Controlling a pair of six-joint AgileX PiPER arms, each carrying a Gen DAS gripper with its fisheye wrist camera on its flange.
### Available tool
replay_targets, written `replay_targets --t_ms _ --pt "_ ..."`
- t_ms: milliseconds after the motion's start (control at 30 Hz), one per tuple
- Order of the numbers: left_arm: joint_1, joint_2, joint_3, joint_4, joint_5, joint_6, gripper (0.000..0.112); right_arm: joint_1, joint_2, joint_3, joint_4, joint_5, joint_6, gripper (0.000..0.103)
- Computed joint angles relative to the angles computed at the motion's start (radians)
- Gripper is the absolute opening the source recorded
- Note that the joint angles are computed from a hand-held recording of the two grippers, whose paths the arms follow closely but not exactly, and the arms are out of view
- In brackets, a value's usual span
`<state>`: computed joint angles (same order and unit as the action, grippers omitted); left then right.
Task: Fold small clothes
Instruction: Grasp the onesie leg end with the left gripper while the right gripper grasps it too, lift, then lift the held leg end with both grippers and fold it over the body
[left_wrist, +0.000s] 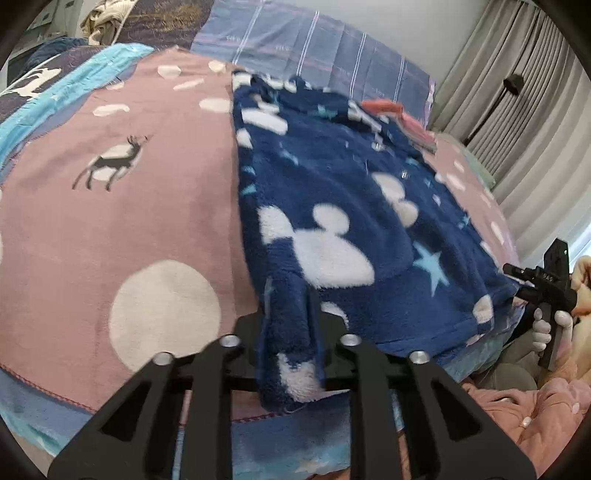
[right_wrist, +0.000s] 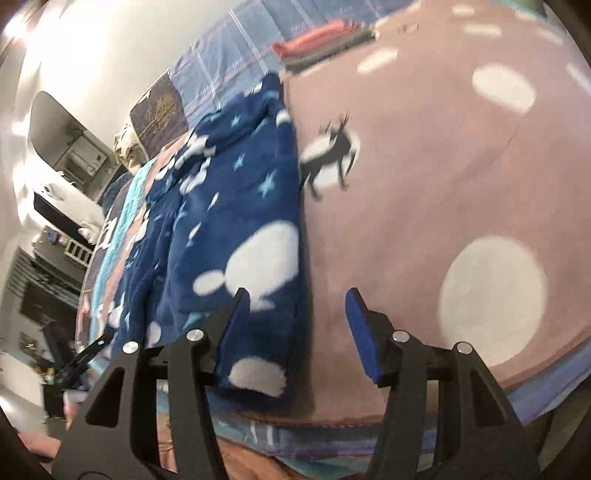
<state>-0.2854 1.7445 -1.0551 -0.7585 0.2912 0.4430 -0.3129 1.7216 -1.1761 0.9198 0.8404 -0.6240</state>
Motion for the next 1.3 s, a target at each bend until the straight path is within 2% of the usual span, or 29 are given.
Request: replay_targets --t_ms 33,100,233,300,400,433,500,567,767,833,967,1000,1033,1067,1100,1167,1300 --pt "-0.004 0.011 -0.007 0.003 0.002 -0.007 0.047 0.006 -0.001 0.005 -0.005 0.004 -0.008 0.058" --pt "0.0 0.014 0.0 -0.09 0.006 0.089 0.057 0.028 -0.023 0.029 -0.011 -0.013 -0.019 0.065" --pt "0.002 0.031 -0.001 -0.212 0.011 0.208 0.067 0.043 -0.027 0.035 -0.025 -0.011 -0.023 0.068" --pt "-0.004 0.038 0.0 -0.261 -0.002 0.246 0.068 0.041 -0.036 0.041 -0.029 -0.009 -0.023 0.068" --pt "-0.013 0.036 -0.004 -0.204 -0.011 0.202 0.067 0.032 -0.062 0.059 -0.042 0.006 -0.037 0.067" --pt "-0.01 0.037 -0.004 -0.218 -0.006 0.217 0.062 0.034 -0.067 0.065 -0.045 0.009 -0.043 0.067" --pt "0.005 0.039 -0.003 -0.297 0.008 0.292 0.053 0.027 -0.061 0.072 -0.021 0.013 -0.064 0.067" --pt "0.019 0.045 0.002 -0.394 0.027 0.369 0.053 0.006 -0.038 0.078 0.054 0.041 -0.085 0.067" --pt "-0.01 0.01 0.031 -0.283 0.029 0.267 0.053 -0.014 -0.058 0.096 0.062 0.113 -0.089 0.067" --pt "0.002 0.017 0.033 -0.353 0.045 0.334 0.054 -0.013 -0.049 0.101 0.085 0.118 -0.113 0.067" --pt "0.047 0.082 -0.009 -0.606 0.131 0.571 0.054 -0.004 0.047 0.053 0.224 0.151 -0.179 0.069" --pt "0.049 0.09 -0.015 -0.629 0.137 0.586 0.054 0.0 0.061 0.041 0.237 0.152 -0.169 0.064" --pt "0.047 0.09 -0.015 -0.636 0.134 0.589 0.046 0.004 0.064 0.033 0.234 0.151 -0.156 0.057" --pt "0.043 0.08 -0.008 -0.638 0.119 0.59 0.036 0.004 0.065 0.032 0.236 0.156 -0.154 0.028" --pt "0.051 0.075 0.002 -0.672 0.131 0.619 0.015 -0.004 0.068 0.042 0.263 0.172 -0.165 0.017" --pt "0.086 0.066 0.031 -0.813 0.205 0.723 0.012 -0.012 0.04 0.072 0.302 0.158 -0.181 0.014" --pt "0.068 -0.005 0.035 -0.892 0.185 0.825 0.01 -0.028 -0.023 0.071 0.351 0.179 -0.217 0.012"
